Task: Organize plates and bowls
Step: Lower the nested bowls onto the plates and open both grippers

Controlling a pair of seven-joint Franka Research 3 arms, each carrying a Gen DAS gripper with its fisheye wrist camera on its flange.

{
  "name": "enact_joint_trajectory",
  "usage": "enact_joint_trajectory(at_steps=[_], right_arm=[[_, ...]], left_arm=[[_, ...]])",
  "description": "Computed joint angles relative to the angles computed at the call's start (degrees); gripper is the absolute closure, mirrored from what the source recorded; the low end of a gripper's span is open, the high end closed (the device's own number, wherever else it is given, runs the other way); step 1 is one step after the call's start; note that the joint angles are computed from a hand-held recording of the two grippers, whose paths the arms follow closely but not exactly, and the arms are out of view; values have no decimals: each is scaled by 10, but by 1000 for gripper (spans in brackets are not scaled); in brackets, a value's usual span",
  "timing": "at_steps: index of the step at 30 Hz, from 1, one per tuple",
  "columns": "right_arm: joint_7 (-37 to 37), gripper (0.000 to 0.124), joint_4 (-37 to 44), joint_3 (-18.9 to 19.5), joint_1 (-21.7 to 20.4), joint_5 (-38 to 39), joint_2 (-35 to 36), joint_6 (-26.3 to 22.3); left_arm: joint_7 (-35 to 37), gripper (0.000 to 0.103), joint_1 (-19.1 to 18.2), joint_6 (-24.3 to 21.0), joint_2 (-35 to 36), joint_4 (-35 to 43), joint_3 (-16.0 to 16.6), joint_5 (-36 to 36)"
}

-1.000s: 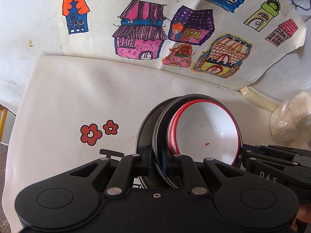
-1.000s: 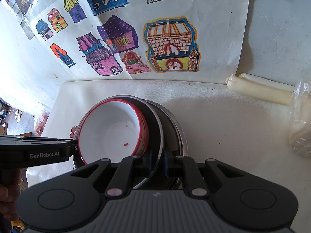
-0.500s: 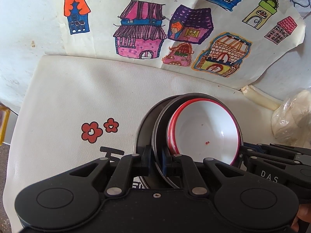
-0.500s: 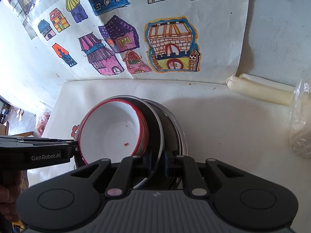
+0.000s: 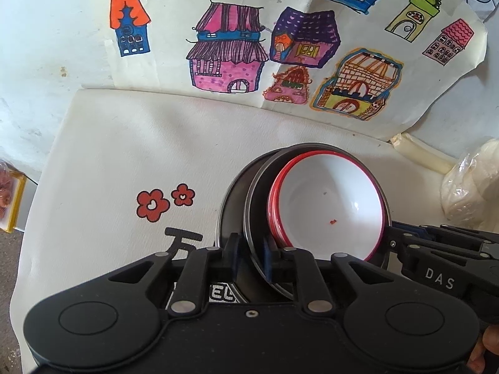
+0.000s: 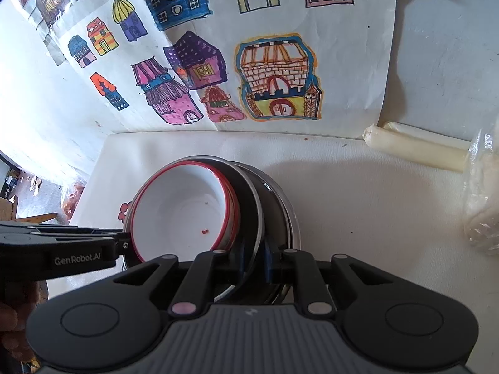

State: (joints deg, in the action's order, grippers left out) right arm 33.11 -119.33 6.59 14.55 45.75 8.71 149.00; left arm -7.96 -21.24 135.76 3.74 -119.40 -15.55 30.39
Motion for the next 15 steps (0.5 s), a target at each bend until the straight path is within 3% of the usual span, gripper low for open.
enact_joint_trajectory(at_steps=[9,15], right_arm=[[-30,92,-8,-3,-8,26,-8,-5],[-51,83,-16,-5,-10,45,-17,-8]], left_arm=[[-29,77,-9,-40,1,16,-4,10],[-48,58,-19,-81,4,31,-8,16]])
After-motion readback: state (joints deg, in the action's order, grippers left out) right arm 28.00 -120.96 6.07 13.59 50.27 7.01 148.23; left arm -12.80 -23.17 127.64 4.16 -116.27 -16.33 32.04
